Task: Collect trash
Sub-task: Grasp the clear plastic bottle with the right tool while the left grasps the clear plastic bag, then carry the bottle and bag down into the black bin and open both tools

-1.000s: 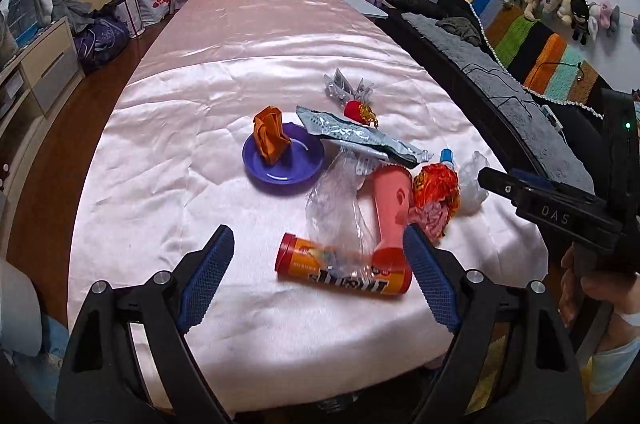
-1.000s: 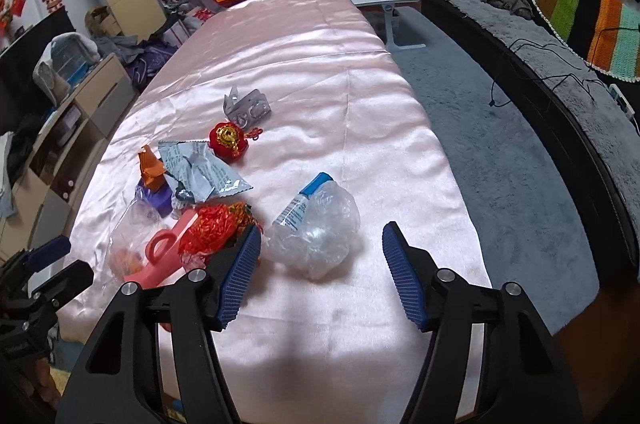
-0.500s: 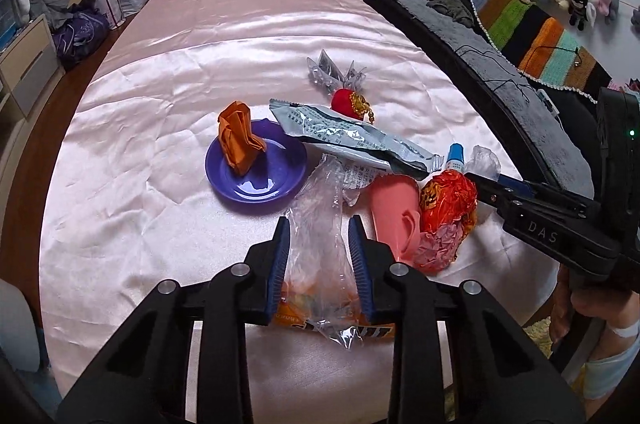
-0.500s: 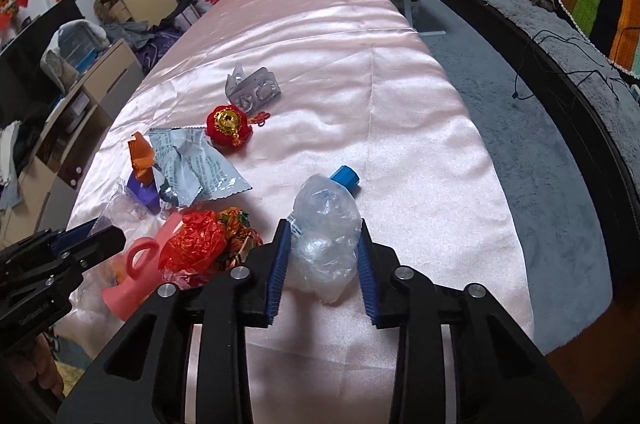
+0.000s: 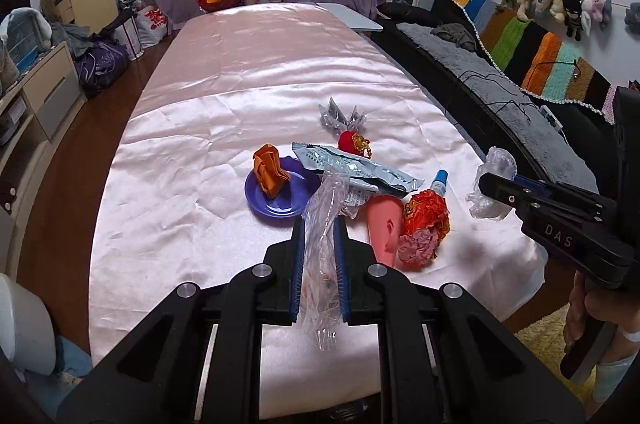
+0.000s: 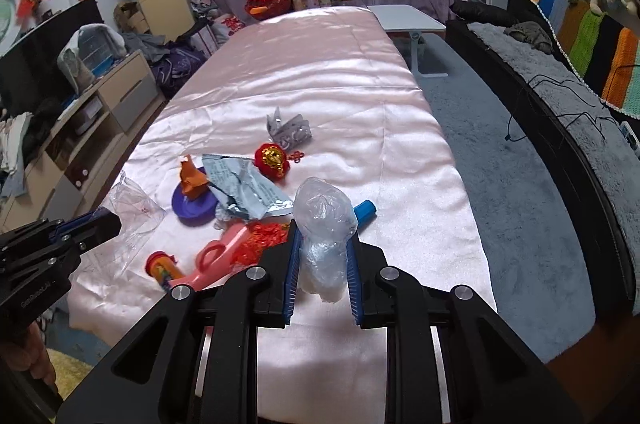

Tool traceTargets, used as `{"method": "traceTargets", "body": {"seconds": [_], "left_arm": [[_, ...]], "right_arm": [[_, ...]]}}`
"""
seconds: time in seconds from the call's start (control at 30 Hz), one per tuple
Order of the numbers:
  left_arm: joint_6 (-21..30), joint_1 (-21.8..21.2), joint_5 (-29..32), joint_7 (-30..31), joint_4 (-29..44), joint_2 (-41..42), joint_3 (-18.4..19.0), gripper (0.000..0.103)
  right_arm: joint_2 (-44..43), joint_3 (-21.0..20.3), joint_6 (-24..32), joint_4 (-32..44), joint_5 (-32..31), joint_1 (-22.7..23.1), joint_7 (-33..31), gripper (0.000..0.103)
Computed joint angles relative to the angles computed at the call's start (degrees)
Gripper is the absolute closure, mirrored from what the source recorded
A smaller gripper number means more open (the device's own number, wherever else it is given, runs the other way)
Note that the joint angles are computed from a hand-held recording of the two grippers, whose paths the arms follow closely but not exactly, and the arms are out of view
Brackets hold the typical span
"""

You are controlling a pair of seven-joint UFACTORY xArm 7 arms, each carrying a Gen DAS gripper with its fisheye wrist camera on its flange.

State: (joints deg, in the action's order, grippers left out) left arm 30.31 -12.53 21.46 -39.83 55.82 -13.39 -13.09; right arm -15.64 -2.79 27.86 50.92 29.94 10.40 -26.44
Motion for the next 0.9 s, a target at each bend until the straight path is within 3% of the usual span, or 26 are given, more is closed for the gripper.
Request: {"method": "traceTargets", "body": {"seconds": [0.53,0.9], "left_arm": [[8.23,-3.04,-5.79,-2.64,-14.3,-21.8,-5.89,0.09],[8.28,-8.31,-13.86,-3.76,-26.4,-27.88,-5.72,0.09]], "right_arm": [[-22.81,0.82,6.98,-15.35,-6.21,5.34,3.01,0.081],[-29.89,0.97,11.59,-24.34,-10.24,6.58,6.46,0.081]]}}
